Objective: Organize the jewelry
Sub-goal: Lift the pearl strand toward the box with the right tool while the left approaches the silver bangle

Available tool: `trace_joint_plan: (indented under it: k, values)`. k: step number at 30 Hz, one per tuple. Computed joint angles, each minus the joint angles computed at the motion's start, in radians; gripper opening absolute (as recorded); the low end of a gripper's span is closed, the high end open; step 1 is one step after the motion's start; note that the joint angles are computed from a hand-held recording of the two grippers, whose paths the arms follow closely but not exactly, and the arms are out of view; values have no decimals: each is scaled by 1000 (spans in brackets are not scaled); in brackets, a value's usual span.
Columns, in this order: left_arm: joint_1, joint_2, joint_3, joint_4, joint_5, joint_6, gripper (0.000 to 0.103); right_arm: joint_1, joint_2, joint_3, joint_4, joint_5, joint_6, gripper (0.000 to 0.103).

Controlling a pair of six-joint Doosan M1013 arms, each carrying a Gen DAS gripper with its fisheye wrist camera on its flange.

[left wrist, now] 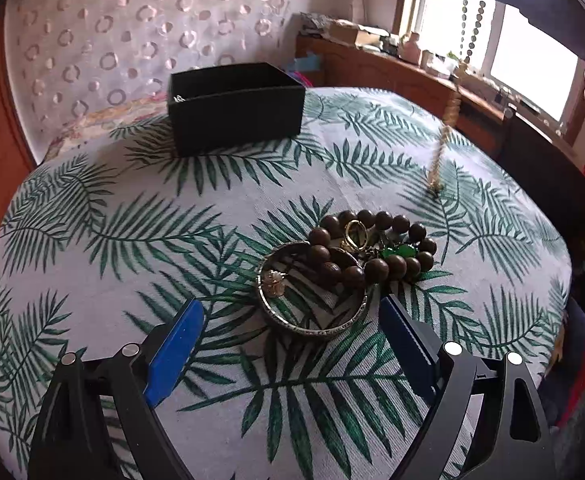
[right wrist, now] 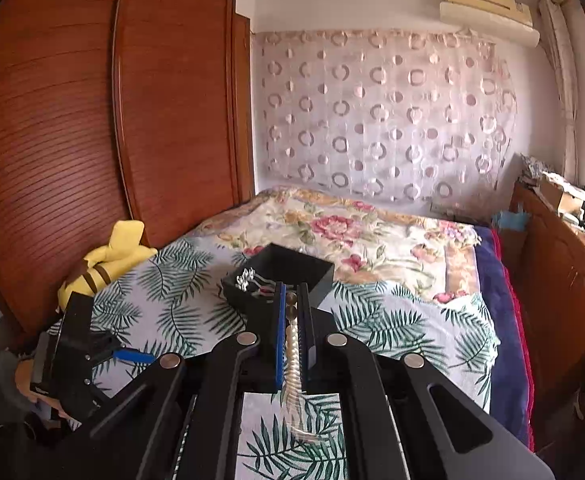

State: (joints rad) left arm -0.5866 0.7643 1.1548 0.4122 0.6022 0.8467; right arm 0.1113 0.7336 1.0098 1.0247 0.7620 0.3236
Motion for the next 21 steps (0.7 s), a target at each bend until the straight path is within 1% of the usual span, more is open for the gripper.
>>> trace_joint_plan:
  k: [2, 5, 6, 7, 8, 9, 10, 21]
  values:
    - [-3, 11, -20, -1, 21, 25, 86, 1, 2, 3, -8, -1, 6, 6]
    - [-3, 23, -43, -42, 36, 87, 86, 1, 5, 5, -15, 1, 15, 6]
    - [-4, 26, -48, -40, 41, 96, 83, 0, 6, 4, -16, 3, 19, 6]
    - [-6, 30, -55, -25, 50, 92, 75, 0, 7, 3, -18, 5, 22, 6]
    - [-8, 32, -60, -6, 61, 81, 72, -1, 8, 1, -21, 7, 24, 6]
    - [-11, 34, -63, 16, 71, 74, 66, 0, 8, 1, -24, 7, 25, 6]
    - [-10, 32, -60, 12, 62, 83, 58, 0, 9, 2, -24, 8, 26, 6]
    - [-1, -13, -4, -57, 50, 207, 57, 4, 10, 16, -34, 9, 24, 6]
